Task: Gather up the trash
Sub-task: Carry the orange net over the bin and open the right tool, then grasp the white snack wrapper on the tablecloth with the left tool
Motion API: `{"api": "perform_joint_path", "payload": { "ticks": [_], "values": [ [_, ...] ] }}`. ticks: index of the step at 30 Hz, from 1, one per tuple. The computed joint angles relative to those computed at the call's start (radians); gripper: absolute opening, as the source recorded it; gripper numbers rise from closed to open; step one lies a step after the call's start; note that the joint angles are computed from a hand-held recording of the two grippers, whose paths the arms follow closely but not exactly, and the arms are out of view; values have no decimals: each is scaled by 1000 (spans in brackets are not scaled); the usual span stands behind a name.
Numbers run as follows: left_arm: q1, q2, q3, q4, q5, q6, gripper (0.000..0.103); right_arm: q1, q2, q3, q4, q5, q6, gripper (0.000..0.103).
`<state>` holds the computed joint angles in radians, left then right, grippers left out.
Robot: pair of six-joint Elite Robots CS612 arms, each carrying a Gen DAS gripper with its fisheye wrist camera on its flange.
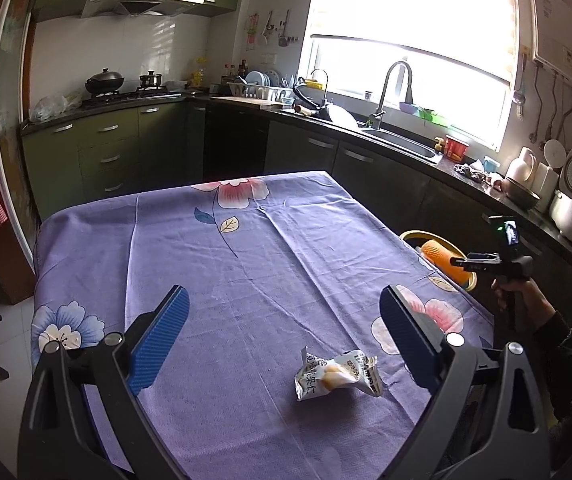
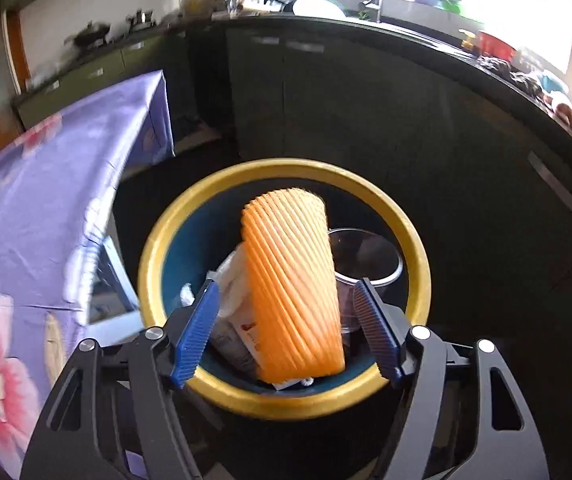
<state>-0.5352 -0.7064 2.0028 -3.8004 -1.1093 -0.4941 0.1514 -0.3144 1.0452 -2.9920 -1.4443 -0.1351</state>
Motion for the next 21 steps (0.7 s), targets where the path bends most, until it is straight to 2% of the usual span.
{"api": "perform_joint_path", "payload": {
  "ticks": [5,7,12,14,17,18,20,21],
  "values": [
    [24,8,-13,9,-77,-11,91,-7,-46,99,-88,-2,5,74],
    [28,12,-19,15,-92,-7,91,-12,-75,154,-132,24,11,75],
    [37,16,-34,49,-137,56,91,-7,-115,233,-205,73,14,77],
    [44,18,-42,63,-176,102,91,7,-120,237,-206,81,6,77],
    [63,27,-60,75,-289,227,91,19,-136,259,-210,98,-19,78],
    [71,28,-69,100,-343,302,91,22,-137,259,-207,101,-25,78],
    [78,29,-84,141,-413,401,91,33,-140,257,-200,104,-43,78],
    [87,29,-96,181,-476,473,91,37,-140,256,-196,105,-50,78]
  ]
}}
